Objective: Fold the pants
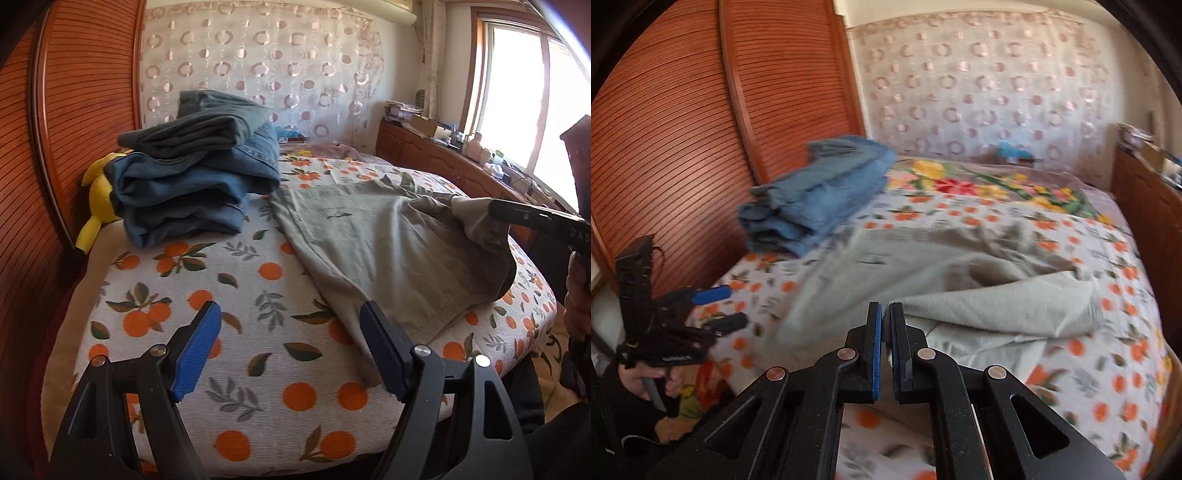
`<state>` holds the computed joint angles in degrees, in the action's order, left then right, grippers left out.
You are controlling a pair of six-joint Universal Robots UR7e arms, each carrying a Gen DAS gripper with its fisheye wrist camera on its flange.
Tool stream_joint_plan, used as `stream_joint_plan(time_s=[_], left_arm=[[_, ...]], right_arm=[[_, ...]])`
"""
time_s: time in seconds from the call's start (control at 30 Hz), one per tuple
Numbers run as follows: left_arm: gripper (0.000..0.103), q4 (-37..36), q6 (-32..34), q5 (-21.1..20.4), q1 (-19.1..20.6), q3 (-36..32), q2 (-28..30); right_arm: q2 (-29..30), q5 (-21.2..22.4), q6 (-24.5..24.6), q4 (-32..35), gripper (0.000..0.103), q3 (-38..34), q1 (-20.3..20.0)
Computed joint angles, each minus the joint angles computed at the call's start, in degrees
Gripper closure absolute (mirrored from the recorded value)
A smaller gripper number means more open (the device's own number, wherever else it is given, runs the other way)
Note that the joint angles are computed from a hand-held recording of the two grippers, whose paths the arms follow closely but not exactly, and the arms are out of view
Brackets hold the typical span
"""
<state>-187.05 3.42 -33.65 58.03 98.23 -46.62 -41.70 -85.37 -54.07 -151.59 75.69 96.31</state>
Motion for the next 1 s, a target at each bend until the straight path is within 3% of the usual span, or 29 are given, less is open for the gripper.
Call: stream_joint_plan(time_s=[0.17, 0.43, 0.6, 0.77, 1.0], left_arm=[[0.025, -0.8, -0.7, 1.0, 0.2, 1.2, -1.1], [0.025, -0.8, -0.4, 0.7, 0.2, 0.7, -0.5], [0.025, 0.0, -0.1, -0.4, -0.1, -0.4, 0.3], [0.025, 0.8, 1.3, -1.7, -0.5, -2.3, 1.7], [0.025, 2.8, 2.7, -4.1, -0.9, -5.4, 3.6]], right_arm=[[-0.1, 3.0, -1.8, 5.5, 0.099, 2.1, 1.3], [1.4, -1.2, -0.3, 7.8, 0.096, 0.3, 1.6], [-0.8, -1.0, -0.1, 5.9, 0.088, 1.7, 1.2], [-1.9, -1.2, -0.3, 1.3, 0.072, 3.9, 0.7], [-3.7, -3.6, 1.2, -3.8, 0.07, 4.4, -1.1]])
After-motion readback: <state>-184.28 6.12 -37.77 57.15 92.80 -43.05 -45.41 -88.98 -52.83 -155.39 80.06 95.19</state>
